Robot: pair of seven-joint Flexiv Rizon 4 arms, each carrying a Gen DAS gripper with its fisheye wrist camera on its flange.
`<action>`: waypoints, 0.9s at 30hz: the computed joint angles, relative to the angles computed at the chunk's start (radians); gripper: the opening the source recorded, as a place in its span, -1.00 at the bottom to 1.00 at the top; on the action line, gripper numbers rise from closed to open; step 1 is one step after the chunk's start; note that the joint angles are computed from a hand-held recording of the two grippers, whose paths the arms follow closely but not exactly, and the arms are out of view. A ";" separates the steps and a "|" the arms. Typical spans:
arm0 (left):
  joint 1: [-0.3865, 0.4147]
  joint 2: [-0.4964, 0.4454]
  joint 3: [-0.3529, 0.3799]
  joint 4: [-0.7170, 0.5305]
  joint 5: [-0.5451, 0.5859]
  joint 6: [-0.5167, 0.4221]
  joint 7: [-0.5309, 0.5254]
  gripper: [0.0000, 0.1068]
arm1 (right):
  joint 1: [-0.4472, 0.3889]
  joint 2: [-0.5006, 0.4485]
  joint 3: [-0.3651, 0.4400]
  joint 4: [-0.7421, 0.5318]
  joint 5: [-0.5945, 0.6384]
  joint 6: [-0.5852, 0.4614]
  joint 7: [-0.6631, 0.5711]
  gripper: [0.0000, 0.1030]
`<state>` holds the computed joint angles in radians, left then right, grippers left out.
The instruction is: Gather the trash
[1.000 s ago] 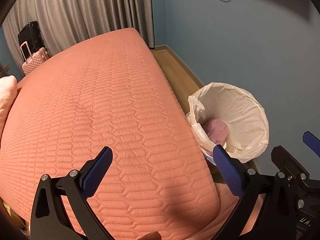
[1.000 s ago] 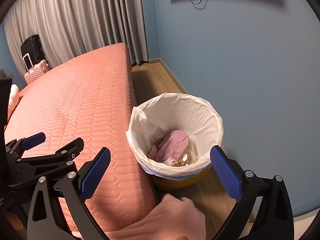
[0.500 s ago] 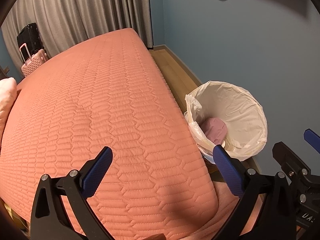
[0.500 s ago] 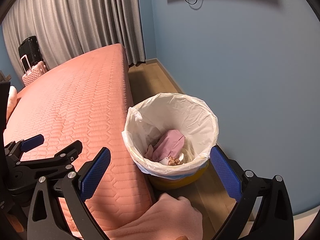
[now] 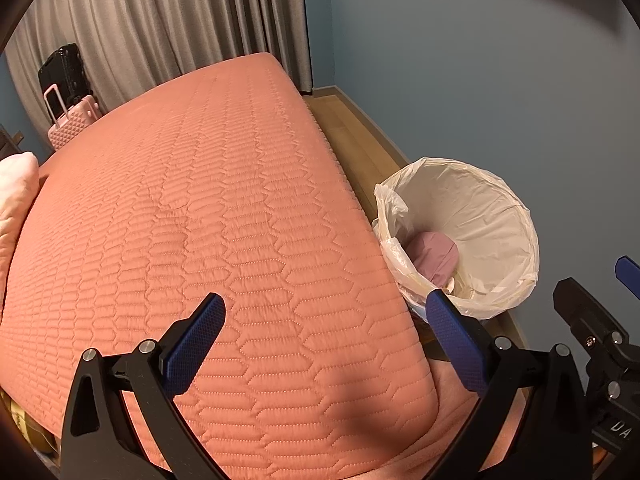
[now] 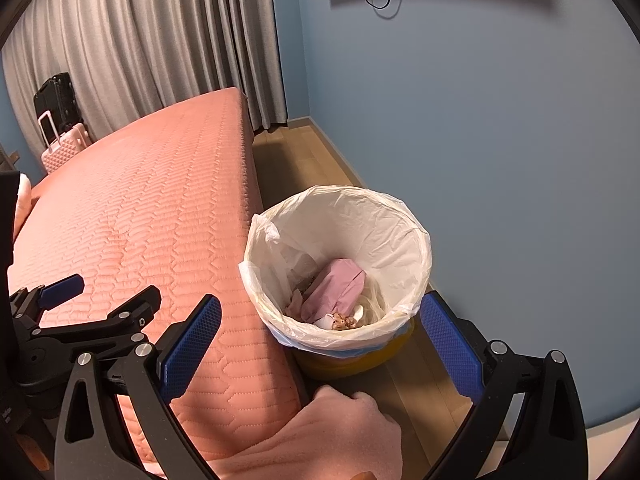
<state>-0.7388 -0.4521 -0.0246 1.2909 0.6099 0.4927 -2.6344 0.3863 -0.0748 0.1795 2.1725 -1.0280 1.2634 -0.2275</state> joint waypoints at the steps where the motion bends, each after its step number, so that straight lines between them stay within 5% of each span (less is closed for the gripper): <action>1: -0.001 0.000 0.000 0.000 0.001 0.000 0.001 0.80 | 0.000 -0.001 0.001 -0.002 0.005 -0.003 -0.004 0.88; 27: -0.010 -0.014 0.003 -0.022 0.003 -0.016 0.007 0.80 | -0.007 0.003 -0.001 0.008 0.024 -0.006 -0.008 0.88</action>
